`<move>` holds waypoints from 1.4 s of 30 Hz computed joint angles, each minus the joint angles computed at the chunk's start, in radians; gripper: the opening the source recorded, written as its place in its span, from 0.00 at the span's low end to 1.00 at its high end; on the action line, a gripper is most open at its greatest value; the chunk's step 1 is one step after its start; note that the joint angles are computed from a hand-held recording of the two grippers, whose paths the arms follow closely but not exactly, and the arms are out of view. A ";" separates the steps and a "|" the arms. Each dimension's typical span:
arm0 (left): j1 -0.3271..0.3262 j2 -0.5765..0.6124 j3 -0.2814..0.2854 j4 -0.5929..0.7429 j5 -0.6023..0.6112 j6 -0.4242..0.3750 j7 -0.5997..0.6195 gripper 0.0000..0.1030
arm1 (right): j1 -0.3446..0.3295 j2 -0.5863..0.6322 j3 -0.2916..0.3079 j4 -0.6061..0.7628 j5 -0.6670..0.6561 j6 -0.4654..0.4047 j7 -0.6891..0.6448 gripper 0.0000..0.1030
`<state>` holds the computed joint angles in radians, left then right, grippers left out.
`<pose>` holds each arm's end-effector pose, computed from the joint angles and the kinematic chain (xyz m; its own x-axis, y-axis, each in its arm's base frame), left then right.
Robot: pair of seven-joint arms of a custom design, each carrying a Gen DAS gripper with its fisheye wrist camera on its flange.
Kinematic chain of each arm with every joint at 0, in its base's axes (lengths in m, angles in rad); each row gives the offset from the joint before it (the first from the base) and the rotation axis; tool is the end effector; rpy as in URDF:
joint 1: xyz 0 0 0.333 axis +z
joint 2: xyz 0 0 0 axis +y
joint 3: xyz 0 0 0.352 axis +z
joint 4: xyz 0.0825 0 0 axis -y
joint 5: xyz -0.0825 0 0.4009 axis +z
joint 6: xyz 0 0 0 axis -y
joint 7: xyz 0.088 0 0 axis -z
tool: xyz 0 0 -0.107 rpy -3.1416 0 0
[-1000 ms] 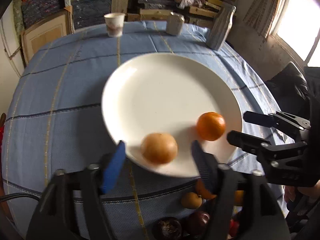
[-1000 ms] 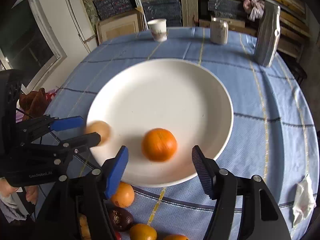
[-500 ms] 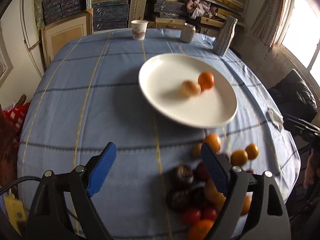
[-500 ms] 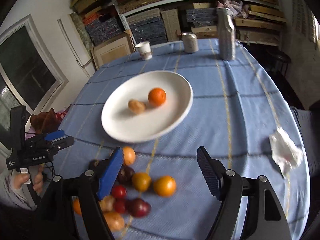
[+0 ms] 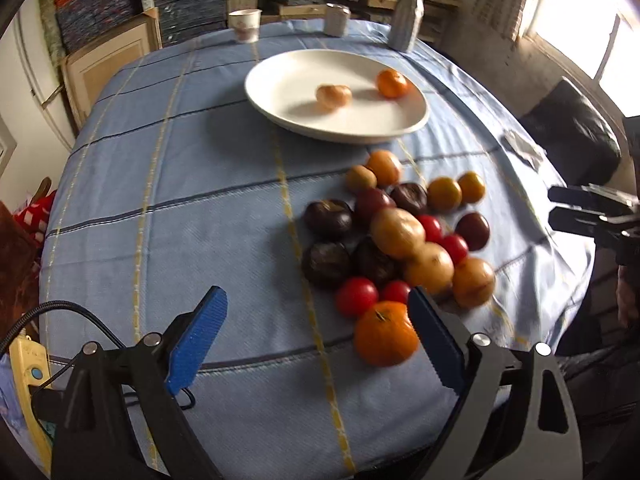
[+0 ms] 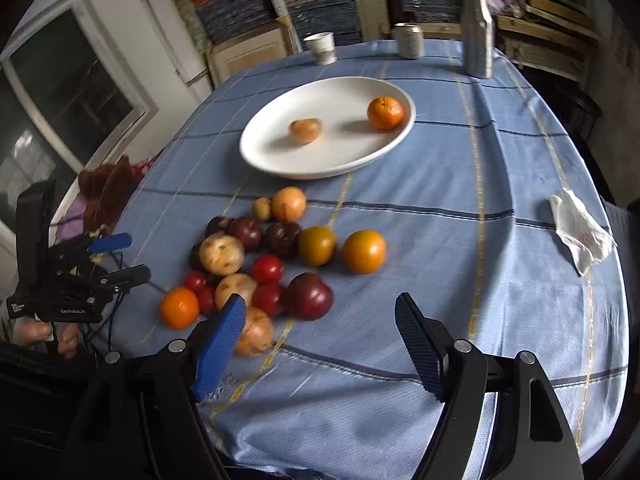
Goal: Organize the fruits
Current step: 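Grasp a tangerine with the left gripper while the right gripper grasps a pale fruit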
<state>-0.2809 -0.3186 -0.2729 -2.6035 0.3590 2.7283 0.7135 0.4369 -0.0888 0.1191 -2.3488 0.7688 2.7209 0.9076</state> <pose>0.3749 -0.2497 0.4258 -0.0112 -0.9992 0.0390 -0.8746 -0.0091 -0.4848 0.4655 0.2602 0.4349 0.5932 -0.7616 -0.2610 -0.7494 -0.4038 -0.5247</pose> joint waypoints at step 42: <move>-0.057 0.126 0.039 0.023 -0.280 0.108 0.386 0.42 | -0.027 0.115 0.024 0.127 0.003 -0.227 -0.070 0.43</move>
<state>-0.3378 -0.1927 -0.2339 -2.5801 0.0794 2.8364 1.0997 0.4100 0.0259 0.1428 -2.2215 0.7717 2.4938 0.8374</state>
